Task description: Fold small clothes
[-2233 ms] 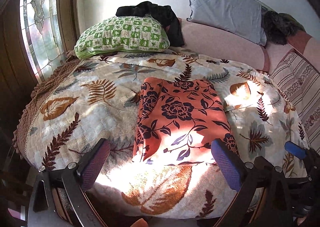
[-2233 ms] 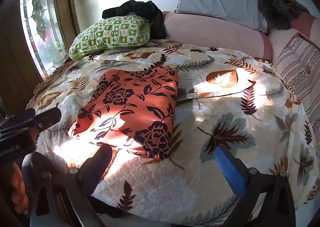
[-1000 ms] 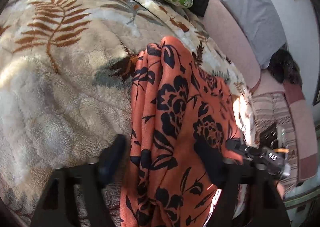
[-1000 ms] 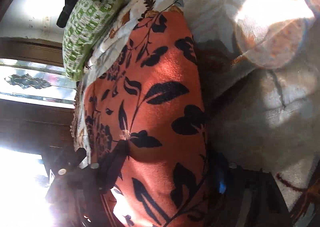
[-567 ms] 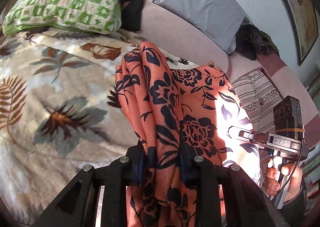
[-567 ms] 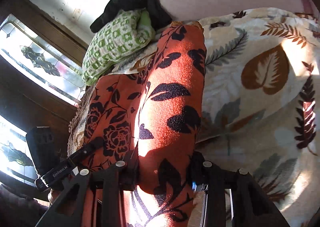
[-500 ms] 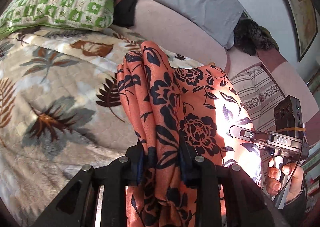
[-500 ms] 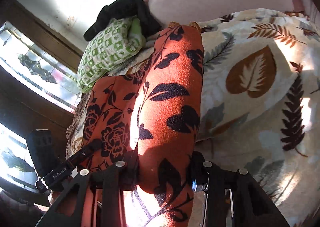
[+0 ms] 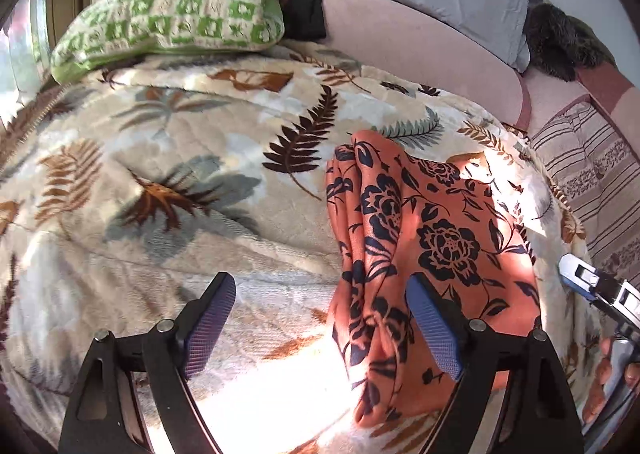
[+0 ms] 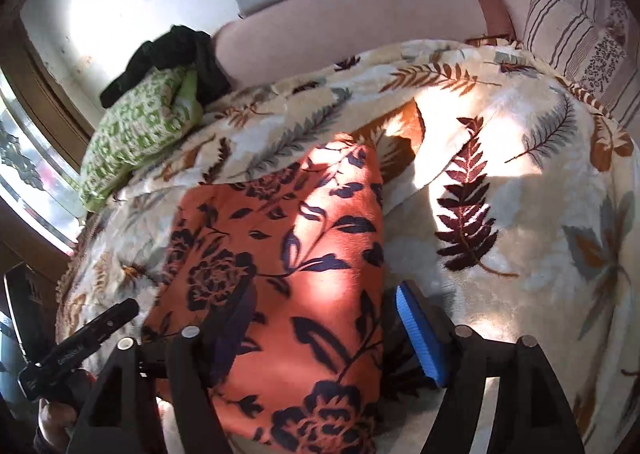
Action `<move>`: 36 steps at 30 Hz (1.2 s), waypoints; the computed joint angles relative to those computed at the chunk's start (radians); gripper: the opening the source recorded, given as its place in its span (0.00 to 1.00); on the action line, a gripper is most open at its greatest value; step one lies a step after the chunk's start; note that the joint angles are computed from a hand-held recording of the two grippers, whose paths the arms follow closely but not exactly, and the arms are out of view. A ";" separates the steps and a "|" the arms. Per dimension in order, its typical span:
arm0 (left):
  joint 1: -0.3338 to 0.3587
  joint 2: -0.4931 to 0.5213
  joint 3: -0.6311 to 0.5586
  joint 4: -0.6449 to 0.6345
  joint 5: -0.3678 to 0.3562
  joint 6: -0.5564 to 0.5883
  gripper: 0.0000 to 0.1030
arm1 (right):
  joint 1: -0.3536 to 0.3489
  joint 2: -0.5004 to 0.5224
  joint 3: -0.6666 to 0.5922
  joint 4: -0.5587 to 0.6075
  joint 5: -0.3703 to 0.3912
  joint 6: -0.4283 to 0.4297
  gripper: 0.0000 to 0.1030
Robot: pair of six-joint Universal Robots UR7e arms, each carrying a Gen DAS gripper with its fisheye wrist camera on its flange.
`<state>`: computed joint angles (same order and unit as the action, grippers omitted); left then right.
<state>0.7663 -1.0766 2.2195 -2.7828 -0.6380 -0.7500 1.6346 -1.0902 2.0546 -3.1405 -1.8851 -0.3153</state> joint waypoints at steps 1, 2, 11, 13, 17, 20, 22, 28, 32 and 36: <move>-0.017 0.003 0.006 0.033 0.035 -0.034 0.88 | 0.001 -0.014 0.034 -0.036 0.018 -0.013 0.78; -0.027 0.005 -0.001 0.106 0.059 -0.078 0.88 | 0.007 -0.003 0.058 -0.080 0.020 -0.032 0.84; -0.201 -0.098 -0.003 0.590 0.188 -0.403 0.88 | 0.071 -0.007 0.115 -0.091 -0.198 -0.007 0.94; -0.235 -0.113 -0.008 0.623 0.199 -0.446 0.88 | 0.125 -0.037 0.157 -0.208 -0.249 -0.078 0.94; -0.288 -0.133 -0.015 0.630 0.175 -0.464 0.89 | 0.215 -0.090 0.205 -0.291 -0.348 -0.158 1.00; -0.315 -0.132 -0.023 0.624 0.161 -0.450 0.89 | 0.248 -0.152 0.235 -0.239 -0.371 -0.131 1.00; -0.332 -0.134 -0.027 0.652 0.164 -0.464 0.90 | 0.262 -0.186 0.244 -0.190 -0.380 -0.098 1.00; -0.367 -0.142 -0.016 0.636 0.147 -0.469 0.97 | 0.299 -0.216 0.266 -0.100 -0.412 -0.038 1.00; -0.369 -0.136 -0.045 0.731 0.140 -0.517 0.97 | 0.305 -0.209 0.271 -0.083 -0.421 -0.029 1.00; -0.376 -0.142 -0.041 0.718 0.141 -0.504 0.97 | 0.312 -0.206 0.271 -0.086 -0.418 -0.031 1.00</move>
<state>0.3898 -1.2185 2.1788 -2.0653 -0.4966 -1.2535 1.9464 -1.2964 2.3254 -3.2269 -2.3034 -0.3458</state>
